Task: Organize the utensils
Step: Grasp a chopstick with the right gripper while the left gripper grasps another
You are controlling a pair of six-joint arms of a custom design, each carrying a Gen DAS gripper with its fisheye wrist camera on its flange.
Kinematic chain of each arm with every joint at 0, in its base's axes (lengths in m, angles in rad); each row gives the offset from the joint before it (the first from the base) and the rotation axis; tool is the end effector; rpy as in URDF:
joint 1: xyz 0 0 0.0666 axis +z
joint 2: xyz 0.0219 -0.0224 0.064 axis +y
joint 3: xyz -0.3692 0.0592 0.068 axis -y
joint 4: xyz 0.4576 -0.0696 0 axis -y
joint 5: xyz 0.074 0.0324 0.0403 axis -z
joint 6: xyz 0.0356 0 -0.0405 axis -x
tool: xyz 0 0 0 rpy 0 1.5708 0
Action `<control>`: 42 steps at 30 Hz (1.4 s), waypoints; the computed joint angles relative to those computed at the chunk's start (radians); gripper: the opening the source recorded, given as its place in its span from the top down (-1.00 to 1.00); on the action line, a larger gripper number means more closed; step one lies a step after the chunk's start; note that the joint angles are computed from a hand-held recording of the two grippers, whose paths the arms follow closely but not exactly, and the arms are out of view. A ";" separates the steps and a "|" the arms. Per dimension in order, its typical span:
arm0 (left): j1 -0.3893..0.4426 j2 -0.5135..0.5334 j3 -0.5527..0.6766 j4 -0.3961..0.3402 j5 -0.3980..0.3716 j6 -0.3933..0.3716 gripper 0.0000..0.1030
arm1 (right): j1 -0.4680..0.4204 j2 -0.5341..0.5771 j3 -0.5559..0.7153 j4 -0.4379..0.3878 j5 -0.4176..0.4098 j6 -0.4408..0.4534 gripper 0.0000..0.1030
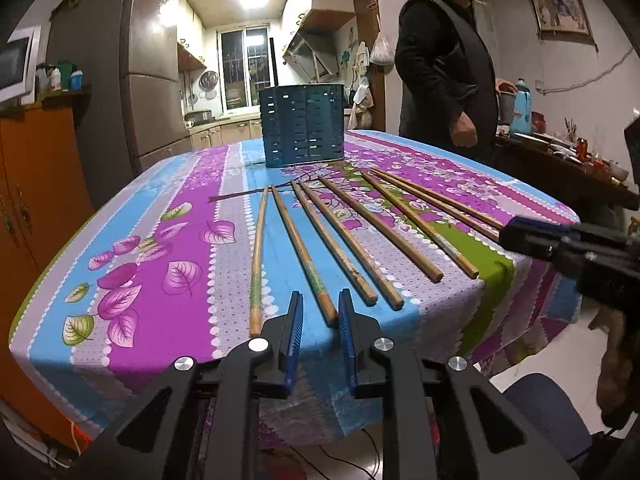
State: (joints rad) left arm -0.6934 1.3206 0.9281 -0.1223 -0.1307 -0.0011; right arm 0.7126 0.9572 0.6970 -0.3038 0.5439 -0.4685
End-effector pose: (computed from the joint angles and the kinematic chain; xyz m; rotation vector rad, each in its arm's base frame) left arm 0.3982 -0.3254 0.2761 0.6368 1.9942 -0.2852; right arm 0.3114 0.2442 0.2979 0.0622 2.0484 0.1520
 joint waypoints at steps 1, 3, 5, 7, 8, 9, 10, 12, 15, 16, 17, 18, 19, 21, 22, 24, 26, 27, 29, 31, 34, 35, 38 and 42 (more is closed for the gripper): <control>-0.003 0.003 0.002 -0.001 -0.004 0.005 0.61 | -0.004 -0.006 -0.004 0.001 -0.001 0.002 0.57; -0.015 0.010 -0.002 0.014 -0.036 0.003 0.61 | -0.012 -0.020 -0.014 0.002 -0.003 0.009 0.57; -0.024 0.013 -0.004 0.029 -0.059 0.006 0.61 | -0.023 -0.030 -0.027 0.002 -0.004 0.013 0.57; -0.027 0.013 -0.007 0.034 -0.067 0.006 0.61 | -0.032 -0.035 -0.034 -0.001 -0.009 0.011 0.57; -0.029 0.013 -0.010 0.042 -0.074 0.006 0.61 | -0.035 -0.037 -0.038 -0.001 -0.011 0.009 0.57; -0.032 0.013 -0.011 0.045 -0.079 0.006 0.61 | -0.040 -0.040 -0.043 -0.002 -0.017 0.005 0.57; -0.034 0.014 -0.011 0.047 -0.084 0.005 0.61 | -0.040 -0.040 -0.045 -0.001 -0.017 0.005 0.57; -0.034 0.019 -0.007 0.050 -0.095 0.011 0.61 | -0.039 -0.042 -0.049 0.007 -0.017 0.014 0.57; -0.035 0.033 0.004 0.056 -0.109 0.014 0.61 | -0.033 -0.046 -0.059 0.027 -0.006 0.039 0.57; -0.036 0.035 0.004 0.062 -0.112 0.011 0.61 | -0.032 -0.047 -0.063 0.033 -0.006 0.044 0.57; -0.039 0.037 -0.001 0.077 -0.123 0.004 0.61 | -0.031 -0.045 -0.066 0.036 -0.005 0.048 0.57; -0.042 0.037 -0.005 0.088 -0.132 -0.004 0.61 | -0.031 -0.043 -0.067 0.037 -0.004 0.052 0.57; -0.044 0.037 -0.009 0.099 -0.140 -0.010 0.61 | -0.031 -0.039 -0.069 0.039 -0.003 0.059 0.57; -0.048 0.037 -0.014 0.111 -0.150 -0.013 0.61 | -0.035 -0.030 -0.073 0.047 -0.004 0.062 0.58; -0.049 0.036 -0.016 0.115 -0.154 -0.016 0.61 | -0.036 -0.025 -0.074 0.053 -0.001 0.063 0.58; -0.051 0.037 -0.018 0.123 -0.163 -0.022 0.61 | -0.043 -0.019 -0.077 0.069 0.003 0.072 0.58; -0.054 0.038 -0.020 0.130 -0.174 -0.031 0.61 | -0.049 -0.011 -0.076 0.083 0.009 0.083 0.58; -0.057 0.038 -0.022 0.136 -0.181 -0.036 0.61 | -0.051 -0.009 -0.076 0.087 0.011 0.091 0.58; -0.058 0.037 -0.026 0.142 -0.182 -0.036 0.61 | -0.061 0.001 -0.077 0.106 0.014 0.112 0.61; -0.058 0.040 -0.028 0.153 -0.188 -0.041 0.61 | -0.067 0.009 -0.076 0.122 0.010 0.127 0.63; -0.060 0.047 -0.028 0.169 -0.198 -0.048 0.61 | -0.071 0.016 -0.077 0.143 0.006 0.151 0.68; -0.061 0.049 -0.028 0.175 -0.202 -0.052 0.61 | -0.071 0.017 -0.078 0.149 0.007 0.155 0.70; -0.066 0.053 -0.036 0.202 -0.217 -0.066 0.61 | -0.066 0.022 -0.083 0.170 0.022 0.175 0.71; -0.069 0.052 -0.037 0.204 -0.217 -0.062 0.71 | -0.063 0.027 -0.081 0.178 0.030 0.172 0.71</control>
State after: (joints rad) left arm -0.7619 1.3723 0.8910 0.0812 -0.3476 -0.0633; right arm 0.6497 0.9847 0.6162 -0.1262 0.5735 -0.2964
